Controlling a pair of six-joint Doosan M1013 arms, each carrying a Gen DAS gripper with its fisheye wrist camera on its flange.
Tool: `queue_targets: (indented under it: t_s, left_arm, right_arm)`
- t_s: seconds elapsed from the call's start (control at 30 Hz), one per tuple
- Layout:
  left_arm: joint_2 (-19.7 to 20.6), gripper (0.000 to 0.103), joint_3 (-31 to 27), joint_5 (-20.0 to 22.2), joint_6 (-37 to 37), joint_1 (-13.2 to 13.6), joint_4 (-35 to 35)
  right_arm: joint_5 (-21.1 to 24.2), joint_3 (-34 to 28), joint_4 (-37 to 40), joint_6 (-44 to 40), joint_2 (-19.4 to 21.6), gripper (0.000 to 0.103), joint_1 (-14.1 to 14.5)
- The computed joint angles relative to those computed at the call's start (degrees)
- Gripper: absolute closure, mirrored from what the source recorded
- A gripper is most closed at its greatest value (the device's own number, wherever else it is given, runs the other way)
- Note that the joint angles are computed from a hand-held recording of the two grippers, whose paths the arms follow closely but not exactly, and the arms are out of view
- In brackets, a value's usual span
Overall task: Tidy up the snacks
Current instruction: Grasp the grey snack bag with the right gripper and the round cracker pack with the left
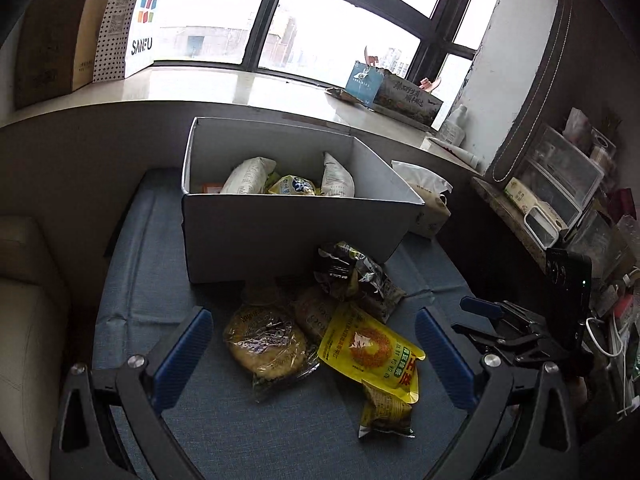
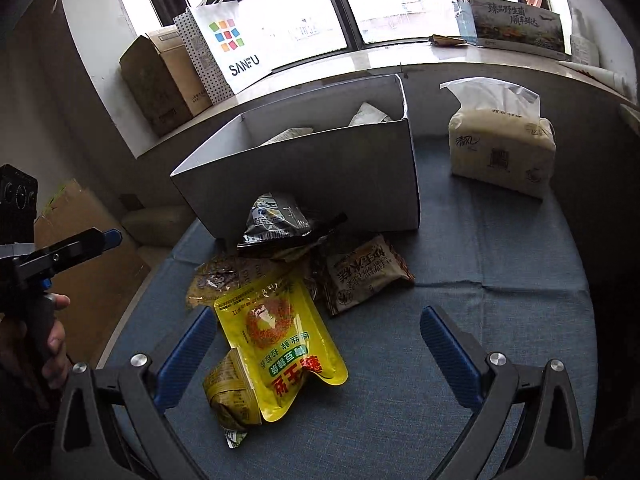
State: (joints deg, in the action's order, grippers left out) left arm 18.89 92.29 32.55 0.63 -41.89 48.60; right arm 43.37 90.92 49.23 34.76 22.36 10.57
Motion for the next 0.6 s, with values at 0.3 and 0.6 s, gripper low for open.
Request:
queue_targets:
  t_s: [0.3, 0.6]
  left_arm:
    - [-0.8, 0.000, 1.2, 1.3, 0.1, -0.5, -1.2]
    - [-1.5, 0.000, 3.2, 2.7, -0.5, -0.3, -3.4]
  right_arm:
    - [-3.9, -5.6, -6.5, -3.5, 3.9, 0.000, 5.4]
    - [-9.5, -9.1, -21.8, 3.4, 7.5, 0.000, 9.7]
